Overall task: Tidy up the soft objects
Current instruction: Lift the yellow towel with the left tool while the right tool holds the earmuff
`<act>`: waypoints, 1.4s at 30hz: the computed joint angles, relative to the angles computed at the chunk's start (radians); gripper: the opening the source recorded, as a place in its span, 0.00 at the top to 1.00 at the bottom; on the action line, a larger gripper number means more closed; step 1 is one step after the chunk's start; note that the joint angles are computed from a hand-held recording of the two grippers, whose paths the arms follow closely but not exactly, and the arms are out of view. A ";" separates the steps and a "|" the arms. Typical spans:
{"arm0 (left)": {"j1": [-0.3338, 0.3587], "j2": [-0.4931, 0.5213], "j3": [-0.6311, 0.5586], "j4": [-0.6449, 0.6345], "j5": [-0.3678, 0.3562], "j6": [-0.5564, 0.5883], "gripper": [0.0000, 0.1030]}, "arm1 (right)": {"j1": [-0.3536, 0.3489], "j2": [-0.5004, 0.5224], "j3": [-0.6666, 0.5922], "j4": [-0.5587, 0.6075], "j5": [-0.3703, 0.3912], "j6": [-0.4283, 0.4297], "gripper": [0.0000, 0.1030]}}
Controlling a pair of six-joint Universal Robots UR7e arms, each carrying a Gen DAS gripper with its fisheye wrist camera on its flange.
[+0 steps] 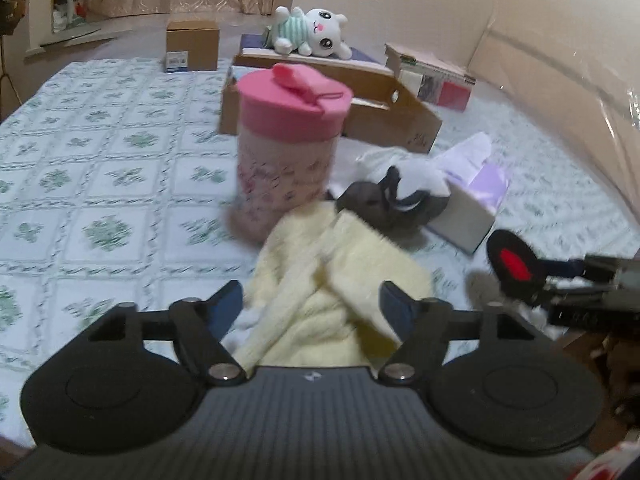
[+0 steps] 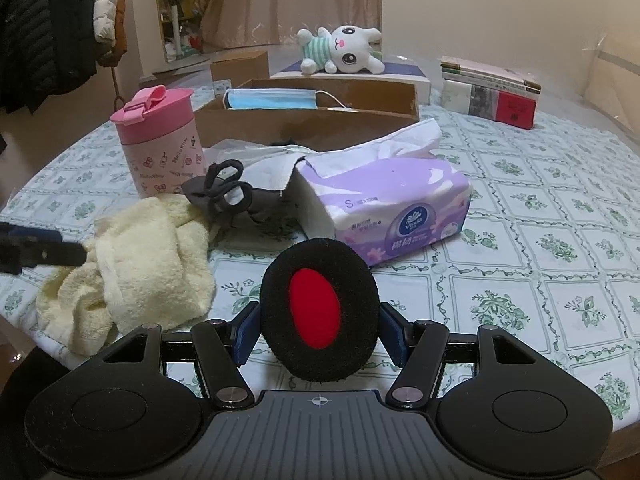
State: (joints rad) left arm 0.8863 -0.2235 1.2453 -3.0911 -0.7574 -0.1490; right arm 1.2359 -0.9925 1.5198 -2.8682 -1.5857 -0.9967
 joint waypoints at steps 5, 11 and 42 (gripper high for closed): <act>0.022 0.071 -0.135 0.101 -0.023 0.036 0.19 | 0.004 0.006 -0.007 0.006 -0.007 0.000 0.40; 0.044 0.141 -0.266 0.280 0.011 0.093 0.32 | 0.011 0.023 -0.030 0.021 -0.020 -0.003 0.40; -0.055 -0.090 0.131 -0.002 0.059 0.094 0.79 | 0.030 -0.062 0.082 -0.026 0.067 -0.025 0.40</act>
